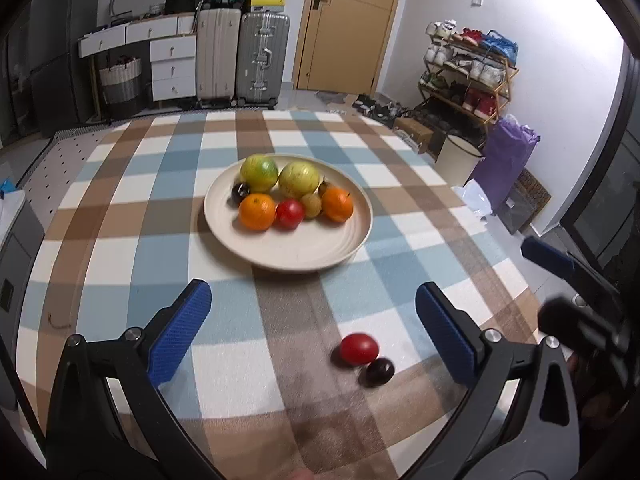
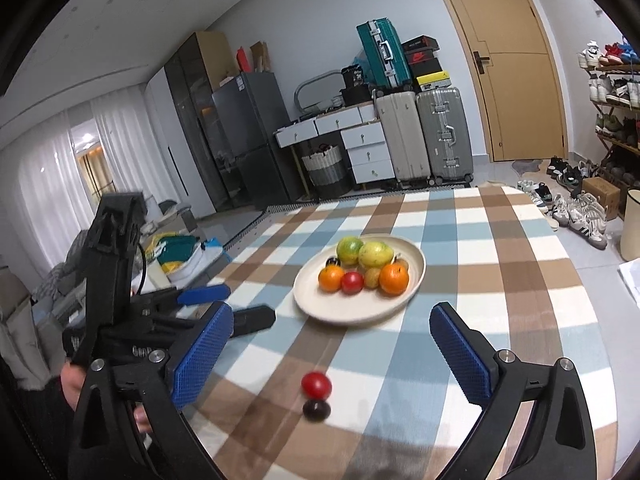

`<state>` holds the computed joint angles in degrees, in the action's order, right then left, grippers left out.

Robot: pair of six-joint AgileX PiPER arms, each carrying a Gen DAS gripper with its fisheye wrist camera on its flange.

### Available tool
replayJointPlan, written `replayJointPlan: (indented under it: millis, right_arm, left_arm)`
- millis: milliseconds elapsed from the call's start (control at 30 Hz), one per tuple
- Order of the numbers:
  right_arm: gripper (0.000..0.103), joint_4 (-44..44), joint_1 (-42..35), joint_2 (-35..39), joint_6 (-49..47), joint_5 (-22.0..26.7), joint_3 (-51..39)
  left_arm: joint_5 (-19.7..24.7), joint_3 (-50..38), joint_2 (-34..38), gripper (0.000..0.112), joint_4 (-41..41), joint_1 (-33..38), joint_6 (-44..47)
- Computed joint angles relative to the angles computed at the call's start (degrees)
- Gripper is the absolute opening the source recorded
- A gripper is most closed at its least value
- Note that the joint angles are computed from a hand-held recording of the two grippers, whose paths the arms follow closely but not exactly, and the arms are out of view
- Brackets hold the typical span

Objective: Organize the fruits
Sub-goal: 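Move both grippers toward the last red tomato and dark plum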

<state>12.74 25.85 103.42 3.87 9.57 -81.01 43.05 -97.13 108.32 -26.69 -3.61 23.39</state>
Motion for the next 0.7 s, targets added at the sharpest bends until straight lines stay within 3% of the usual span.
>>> replayJointPlan:
  millis: [333, 700]
  right_arm:
    - [0.101, -7.51, 2.39, 2.28, 7.66, 1.59, 2.99]
    - [0.099, -6.40, 4.12, 10.27, 6.96, 9.42, -5.25]
  left_arm:
    - [-2.51, 7.03, -0.83, 0.102, -1.32, 2.22, 0.50]
    - [-2.38, 8.42, 0.61, 0.102, 0.20, 4.39, 0.12]
